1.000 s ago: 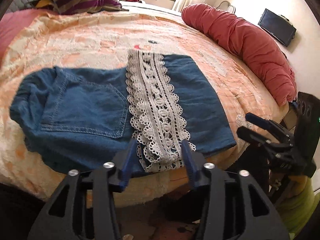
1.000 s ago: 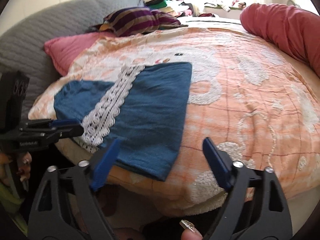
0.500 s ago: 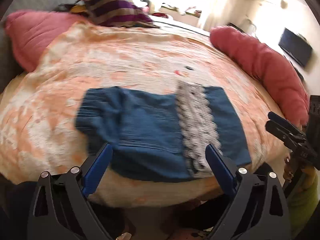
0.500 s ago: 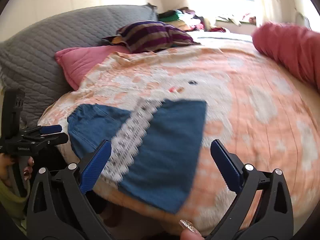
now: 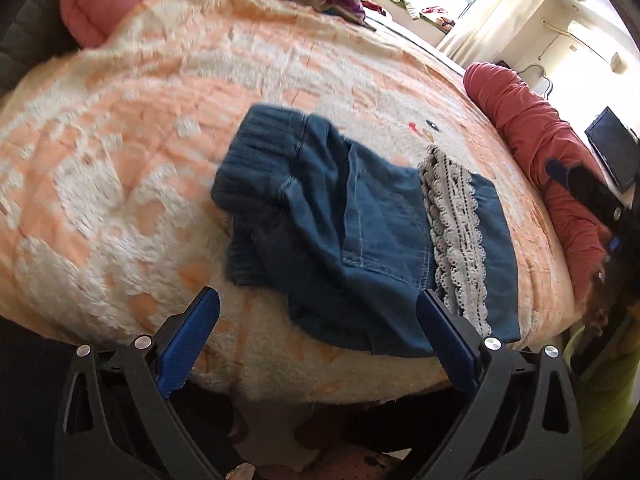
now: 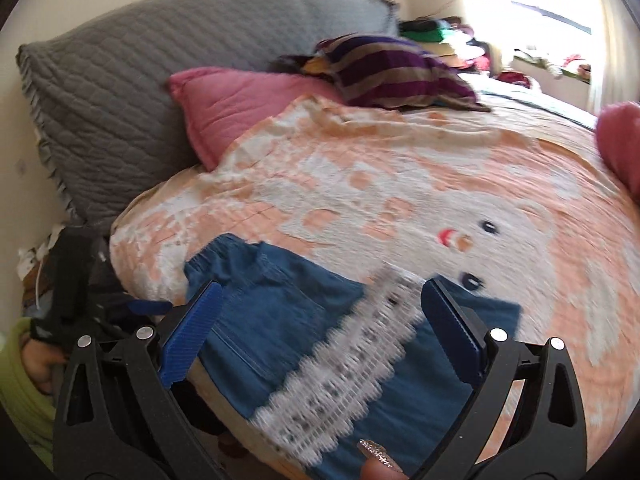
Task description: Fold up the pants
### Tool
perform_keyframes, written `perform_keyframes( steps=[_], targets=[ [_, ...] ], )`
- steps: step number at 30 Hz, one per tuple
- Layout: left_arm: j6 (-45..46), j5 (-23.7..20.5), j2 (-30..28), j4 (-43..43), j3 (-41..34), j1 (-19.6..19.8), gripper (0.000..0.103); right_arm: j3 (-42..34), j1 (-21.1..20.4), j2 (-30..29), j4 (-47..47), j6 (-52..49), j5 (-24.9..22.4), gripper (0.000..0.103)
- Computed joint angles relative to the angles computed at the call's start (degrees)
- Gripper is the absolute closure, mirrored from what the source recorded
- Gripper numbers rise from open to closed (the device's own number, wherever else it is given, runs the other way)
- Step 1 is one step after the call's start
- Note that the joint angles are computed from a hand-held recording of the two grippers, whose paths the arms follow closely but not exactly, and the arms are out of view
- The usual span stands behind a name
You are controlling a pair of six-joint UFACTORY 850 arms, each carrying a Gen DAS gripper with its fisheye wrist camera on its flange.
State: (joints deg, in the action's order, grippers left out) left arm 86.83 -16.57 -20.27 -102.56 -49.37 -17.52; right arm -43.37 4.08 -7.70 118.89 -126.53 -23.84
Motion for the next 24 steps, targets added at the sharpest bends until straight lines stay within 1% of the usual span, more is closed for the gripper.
perform_keyframes(
  steps=[1, 2, 4, 6, 7, 10, 11, 13, 15, 16, 18, 24],
  targets=[
    [0.11, -0.60, -0.41, -0.56, -0.11, 0.20, 0.005, -1.95, 0.89, -1.49, -4.04, 3.34, 0.53, 0.009],
    [1.25, -1.95, -0.85, -1.96, -0.18, 0.59, 0.005, -3.01, 1.59, -2.36, -5.68, 4.53, 1.04, 0.009],
    [3.50, -3.31, -1.36, -5.34, -0.13, 1.01, 0.005, -5.43, 2.96, -4.47, -9.58, 7.52, 1.40, 0.009],
    [6.42, -6.75, -2.13, -9.12, 0.04, 1.87, 0.006, -8.77, 4.34, -7.37, -17.27, 14.30, 1.66, 0.009],
    [7.12, -8.99, -2.61, -10.40, 0.14, 2.44, 0.006, -11.04, 5.19, -9.41, -22.83, 19.33, 2.05, 0.009],
    [5.73, -13.62, -4.35, -11.58, -0.11, 4.00, 0.007, -15.91, 7.09, -14.00, -34.19, 30.02, 2.88, 0.009],
    [6.26, -13.69, -4.47, -12.09, -0.20, 4.11, 0.010, -17.54, 7.69, -15.47, -38.55, 34.18, 2.87, 0.009],
    [7.62, -12.30, -4.35, -13.08, -0.26, 3.55, 0.013, -20.40, 8.85, -18.09, -44.61, 39.61, 2.93, 0.009],
    [8.18, -11.68, -4.44, -13.15, -0.41, 3.20, 0.013, -22.68, 9.80, -20.08, -49.96, 44.51, 3.14, 0.009],
    [8.23, -11.87, -4.52, -13.23, -0.46, 3.29, 0.013, -24.54, 10.29, -21.60, -53.76, 47.99, 2.08, 0.009],
    [8.12, -12.29, -4.80, -13.06, -0.65, 3.43, 0.013, -27.19, 11.04, -23.66, -58.44, 52.77, 1.06, 0.009],
    [9.45, -11.33, -5.23, -13.66, -1.22, 3.11, 0.010, -35.88, 12.84, -30.86, -72.10, 65.78, -5.49, 0.009]
  ],
)
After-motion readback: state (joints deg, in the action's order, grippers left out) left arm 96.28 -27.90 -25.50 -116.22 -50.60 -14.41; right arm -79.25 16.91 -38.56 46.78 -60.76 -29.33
